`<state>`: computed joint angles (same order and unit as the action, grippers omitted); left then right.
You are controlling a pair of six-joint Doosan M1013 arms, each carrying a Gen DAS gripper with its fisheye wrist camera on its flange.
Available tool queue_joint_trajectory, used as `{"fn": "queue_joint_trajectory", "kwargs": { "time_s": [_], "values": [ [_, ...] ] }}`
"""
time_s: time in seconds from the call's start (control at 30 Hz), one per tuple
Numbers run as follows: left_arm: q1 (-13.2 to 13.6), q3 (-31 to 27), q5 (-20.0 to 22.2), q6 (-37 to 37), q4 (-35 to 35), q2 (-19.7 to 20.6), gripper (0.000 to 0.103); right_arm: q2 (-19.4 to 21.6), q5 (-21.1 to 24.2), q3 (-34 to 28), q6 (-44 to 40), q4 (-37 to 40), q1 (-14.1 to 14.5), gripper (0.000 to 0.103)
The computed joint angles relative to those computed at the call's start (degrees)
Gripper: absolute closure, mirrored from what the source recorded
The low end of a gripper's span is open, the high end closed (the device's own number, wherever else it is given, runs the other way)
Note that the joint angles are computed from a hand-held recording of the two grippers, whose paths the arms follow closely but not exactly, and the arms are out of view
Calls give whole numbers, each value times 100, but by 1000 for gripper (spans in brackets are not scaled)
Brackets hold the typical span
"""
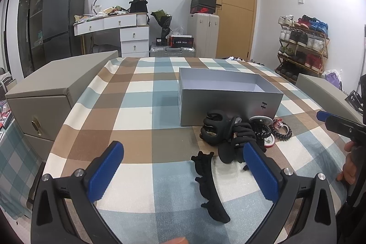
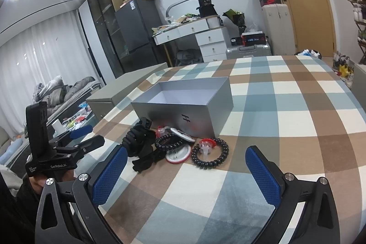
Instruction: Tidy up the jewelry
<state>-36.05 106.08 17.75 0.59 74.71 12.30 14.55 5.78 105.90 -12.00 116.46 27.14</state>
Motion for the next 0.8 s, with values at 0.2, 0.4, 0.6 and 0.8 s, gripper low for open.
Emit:
{"fn": "queue_joint_trajectory", "kwargs": {
  "time_s": [0.2, 0.4, 0.6, 0.8],
  "values": [
    [5, -6, 3, 27, -28, 4, 1, 9, 19, 0, 22, -14, -8, 0],
    [-2, -1, 10, 10, -11, -1, 1, 12, 30, 6, 36, 36, -24, 0],
    [0, -5, 6, 39, -43, -2, 1, 15, 48, 7, 52, 23, -35, 0],
    [-1, -4, 6, 56, -48, -3, 1, 15, 43, 5, 89, 4, -32, 0]
  ]
}}
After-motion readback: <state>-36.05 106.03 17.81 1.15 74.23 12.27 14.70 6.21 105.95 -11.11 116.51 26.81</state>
